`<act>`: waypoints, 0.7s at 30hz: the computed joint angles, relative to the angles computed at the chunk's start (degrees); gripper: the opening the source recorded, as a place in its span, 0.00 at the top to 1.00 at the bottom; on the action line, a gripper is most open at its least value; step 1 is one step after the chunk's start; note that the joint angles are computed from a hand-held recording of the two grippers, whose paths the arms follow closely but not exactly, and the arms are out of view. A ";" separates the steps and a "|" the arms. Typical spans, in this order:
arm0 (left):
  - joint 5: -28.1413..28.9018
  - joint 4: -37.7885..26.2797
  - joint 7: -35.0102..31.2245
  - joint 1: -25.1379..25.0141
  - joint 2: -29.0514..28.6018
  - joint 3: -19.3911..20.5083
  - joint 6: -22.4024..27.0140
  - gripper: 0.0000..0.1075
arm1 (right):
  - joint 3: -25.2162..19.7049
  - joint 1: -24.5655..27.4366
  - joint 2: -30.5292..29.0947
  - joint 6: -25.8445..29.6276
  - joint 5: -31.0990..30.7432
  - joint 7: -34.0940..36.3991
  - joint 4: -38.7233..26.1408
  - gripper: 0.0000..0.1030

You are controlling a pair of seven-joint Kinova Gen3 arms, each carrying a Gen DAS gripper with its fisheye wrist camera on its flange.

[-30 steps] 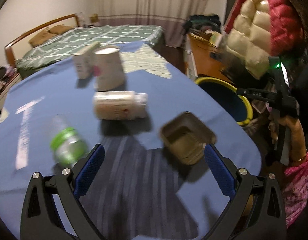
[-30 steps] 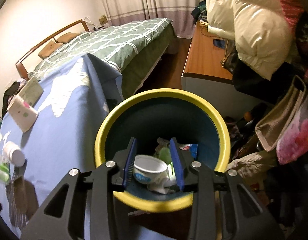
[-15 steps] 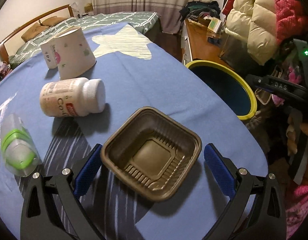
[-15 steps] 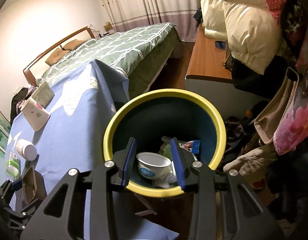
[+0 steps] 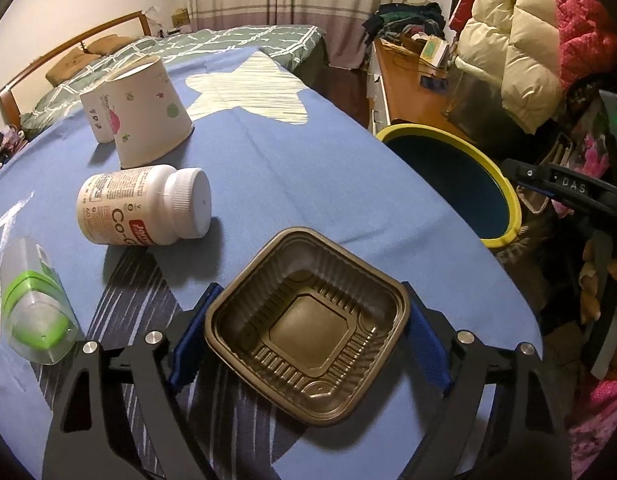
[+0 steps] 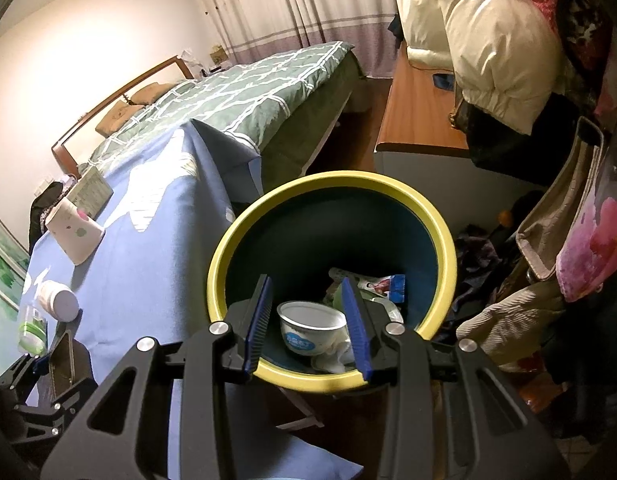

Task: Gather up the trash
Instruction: 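Grasp the brown plastic tray with the left gripper, then carry the brown tray over the yellow bin and open the left gripper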

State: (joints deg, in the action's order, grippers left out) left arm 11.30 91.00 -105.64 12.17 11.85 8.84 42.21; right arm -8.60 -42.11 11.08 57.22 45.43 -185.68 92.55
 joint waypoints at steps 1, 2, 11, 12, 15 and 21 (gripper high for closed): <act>0.05 0.01 -0.13 0.02 -0.06 0.06 0.00 0.22 | 0.02 0.08 0.00 0.05 -0.09 0.11 -0.05 0.66; 0.05 -0.04 -0.22 0.06 -0.08 0.11 0.05 0.23 | 0.03 0.06 0.03 0.13 -0.05 0.06 -0.10 0.66; -0.33 -3.55 -0.51 1.86 0.77 0.97 1.22 0.23 | -0.47 -0.52 -1.17 2.48 1.31 -2.58 1.30 0.66; -0.53 -4.60 -0.46 2.36 1.23 1.21 1.51 0.23 | -0.61 -0.47 -1.41 2.74 1.44 -2.91 1.60 0.66; -0.89 -7.48 -0.04 3.82 2.68 1.76 2.51 0.23 | -1.12 -0.38 -2.38 4.26 1.93 -4.63 3.06 0.66; -3.04 -15.75 2.00 7.98 7.77 2.39 5.46 0.23 | -2.53 0.44 -3.99 6.55 2.23 -7.15 5.58 0.66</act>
State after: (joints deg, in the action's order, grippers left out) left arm 8.26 75.26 -103.63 20.15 19.62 11.23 47.67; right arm -11.13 -41.67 7.09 63.77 47.66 -192.83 98.13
